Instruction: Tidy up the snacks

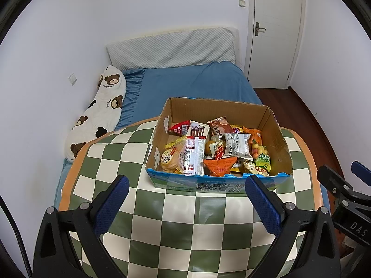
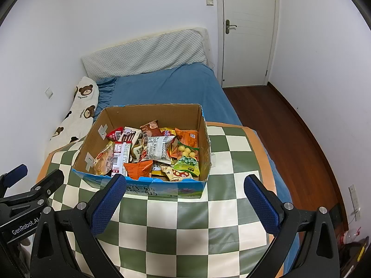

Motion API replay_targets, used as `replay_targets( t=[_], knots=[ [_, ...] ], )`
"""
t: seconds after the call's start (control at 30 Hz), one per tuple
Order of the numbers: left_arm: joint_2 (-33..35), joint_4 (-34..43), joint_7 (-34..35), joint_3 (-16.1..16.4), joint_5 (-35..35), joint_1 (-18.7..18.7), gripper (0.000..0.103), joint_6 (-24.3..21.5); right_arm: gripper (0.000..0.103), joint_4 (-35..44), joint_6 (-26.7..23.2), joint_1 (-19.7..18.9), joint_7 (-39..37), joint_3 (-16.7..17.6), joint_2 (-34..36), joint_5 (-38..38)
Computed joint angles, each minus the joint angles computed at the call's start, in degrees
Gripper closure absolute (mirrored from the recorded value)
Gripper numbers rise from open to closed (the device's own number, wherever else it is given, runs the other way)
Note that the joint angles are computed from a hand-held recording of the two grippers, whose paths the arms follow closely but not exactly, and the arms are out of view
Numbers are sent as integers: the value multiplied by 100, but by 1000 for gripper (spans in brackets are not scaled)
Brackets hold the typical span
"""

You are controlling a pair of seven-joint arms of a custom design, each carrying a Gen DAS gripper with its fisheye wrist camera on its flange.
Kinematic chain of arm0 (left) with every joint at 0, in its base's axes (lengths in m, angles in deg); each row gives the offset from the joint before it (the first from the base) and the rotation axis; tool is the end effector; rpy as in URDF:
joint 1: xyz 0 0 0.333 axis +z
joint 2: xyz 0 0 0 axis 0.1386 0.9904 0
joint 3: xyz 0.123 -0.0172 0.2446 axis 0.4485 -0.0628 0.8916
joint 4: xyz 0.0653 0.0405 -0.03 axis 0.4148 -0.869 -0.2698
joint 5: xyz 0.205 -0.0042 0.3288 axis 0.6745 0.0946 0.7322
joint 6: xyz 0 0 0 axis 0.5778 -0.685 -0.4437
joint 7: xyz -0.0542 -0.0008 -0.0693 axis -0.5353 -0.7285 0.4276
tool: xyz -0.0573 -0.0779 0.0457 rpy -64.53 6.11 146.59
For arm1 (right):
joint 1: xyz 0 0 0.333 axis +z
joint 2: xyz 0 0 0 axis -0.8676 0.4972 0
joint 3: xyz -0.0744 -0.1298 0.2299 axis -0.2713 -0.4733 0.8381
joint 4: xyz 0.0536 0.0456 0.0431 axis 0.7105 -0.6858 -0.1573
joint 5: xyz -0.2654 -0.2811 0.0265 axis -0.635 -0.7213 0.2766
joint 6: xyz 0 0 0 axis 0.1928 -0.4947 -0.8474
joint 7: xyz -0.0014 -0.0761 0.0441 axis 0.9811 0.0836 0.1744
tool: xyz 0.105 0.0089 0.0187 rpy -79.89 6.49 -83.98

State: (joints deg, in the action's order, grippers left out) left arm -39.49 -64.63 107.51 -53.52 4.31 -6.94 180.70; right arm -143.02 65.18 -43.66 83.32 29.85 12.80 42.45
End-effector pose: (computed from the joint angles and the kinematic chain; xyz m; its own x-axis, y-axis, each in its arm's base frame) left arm 0.4119 -0.2438 0.7714 0.1324 -0.9887 -0.0704 -0.8045 -0.0657 -0.5903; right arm 0.4107 0.2489 0.7187 0.0437 -0.9969 -0.0652 -0.8004 0.0041 -0.5995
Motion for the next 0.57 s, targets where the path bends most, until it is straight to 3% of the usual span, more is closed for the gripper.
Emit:
replay_targets(
  t=[0.57],
  knots=[
    [-27,-43,-65,-31,119,-8,0,14,0,78,-52,48,13,14,53,-22]
  ],
)
